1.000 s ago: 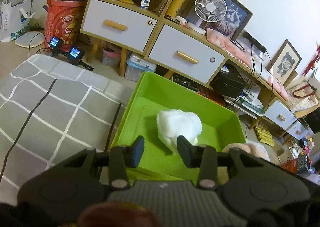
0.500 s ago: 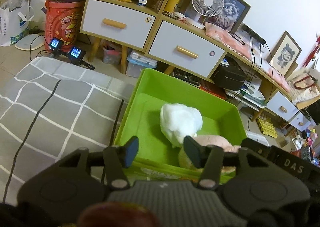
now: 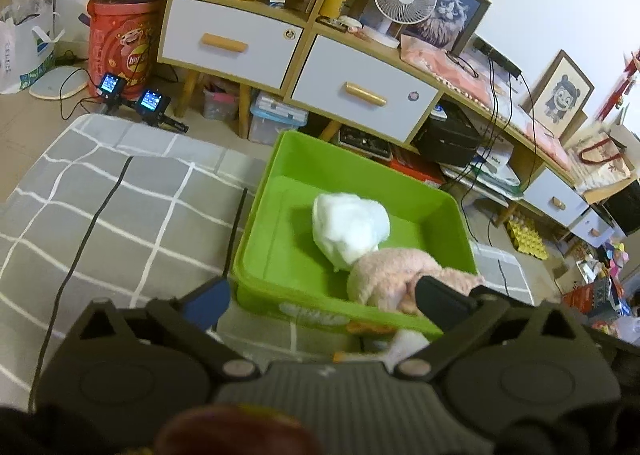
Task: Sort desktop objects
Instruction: 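Move both tools back over the plushes on the bedspread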
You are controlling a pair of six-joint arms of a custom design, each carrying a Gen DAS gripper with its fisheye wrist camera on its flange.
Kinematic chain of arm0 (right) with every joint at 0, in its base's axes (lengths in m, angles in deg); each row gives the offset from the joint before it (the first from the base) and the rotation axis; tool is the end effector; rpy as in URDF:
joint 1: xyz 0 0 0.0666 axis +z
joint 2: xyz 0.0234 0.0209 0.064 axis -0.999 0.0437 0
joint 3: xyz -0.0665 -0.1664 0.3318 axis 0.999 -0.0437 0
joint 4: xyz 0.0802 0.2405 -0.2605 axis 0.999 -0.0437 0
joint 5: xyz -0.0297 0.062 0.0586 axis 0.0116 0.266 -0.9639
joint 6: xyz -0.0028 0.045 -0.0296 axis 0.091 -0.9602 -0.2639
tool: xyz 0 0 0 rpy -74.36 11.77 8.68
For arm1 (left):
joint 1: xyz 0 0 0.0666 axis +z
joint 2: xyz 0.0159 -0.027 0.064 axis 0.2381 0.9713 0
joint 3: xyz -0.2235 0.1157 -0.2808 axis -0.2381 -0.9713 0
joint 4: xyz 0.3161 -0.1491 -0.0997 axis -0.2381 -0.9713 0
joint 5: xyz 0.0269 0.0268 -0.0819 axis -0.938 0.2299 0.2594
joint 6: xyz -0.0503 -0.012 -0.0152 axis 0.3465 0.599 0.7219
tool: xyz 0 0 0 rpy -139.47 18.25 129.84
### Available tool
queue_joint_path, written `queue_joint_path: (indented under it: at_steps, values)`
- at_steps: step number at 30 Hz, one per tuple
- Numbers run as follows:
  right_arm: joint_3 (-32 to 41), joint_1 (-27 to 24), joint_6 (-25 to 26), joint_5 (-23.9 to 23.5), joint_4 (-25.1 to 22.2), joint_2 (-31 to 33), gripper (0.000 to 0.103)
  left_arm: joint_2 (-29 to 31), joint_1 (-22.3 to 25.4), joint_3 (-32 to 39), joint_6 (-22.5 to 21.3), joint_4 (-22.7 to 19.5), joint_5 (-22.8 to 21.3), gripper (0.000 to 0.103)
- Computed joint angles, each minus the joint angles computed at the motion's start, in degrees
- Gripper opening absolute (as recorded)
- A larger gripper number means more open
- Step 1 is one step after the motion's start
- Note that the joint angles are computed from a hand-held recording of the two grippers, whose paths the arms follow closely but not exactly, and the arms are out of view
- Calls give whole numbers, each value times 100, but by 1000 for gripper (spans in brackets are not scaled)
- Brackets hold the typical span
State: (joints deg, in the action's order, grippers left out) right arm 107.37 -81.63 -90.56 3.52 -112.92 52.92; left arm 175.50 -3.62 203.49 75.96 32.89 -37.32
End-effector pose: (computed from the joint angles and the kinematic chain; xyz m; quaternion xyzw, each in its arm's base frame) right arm 0.6149 0.0652 0.4376 0.0577 0.9149 0.1041 0.3858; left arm 0.6397 -0.2036 0.4261 -0.0628 0.9183 -0.1792 0.3473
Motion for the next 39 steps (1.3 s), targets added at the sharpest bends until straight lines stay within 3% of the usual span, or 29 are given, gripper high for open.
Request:
queue_joint_path:
  at_steps: [11, 22, 30, 39]
  values:
    - [-53, -40, 162, -618, -636, -241, 92, -444, 147, -429, -98, -300, 295, 102]
    - [-100, -115, -58, -670, -1327, -416, 93, -951, 388, -1061, -277, -592, 395, 102]
    - [-91, -177, -136, -402, -1878, -432, 92, -991, 612, -1071, -331, -1148, 512, 102]
    - [-230, -300, 134, -107, -2432, -417, 92, -1263, 916, -1629, -638, -1354, 393, 102]
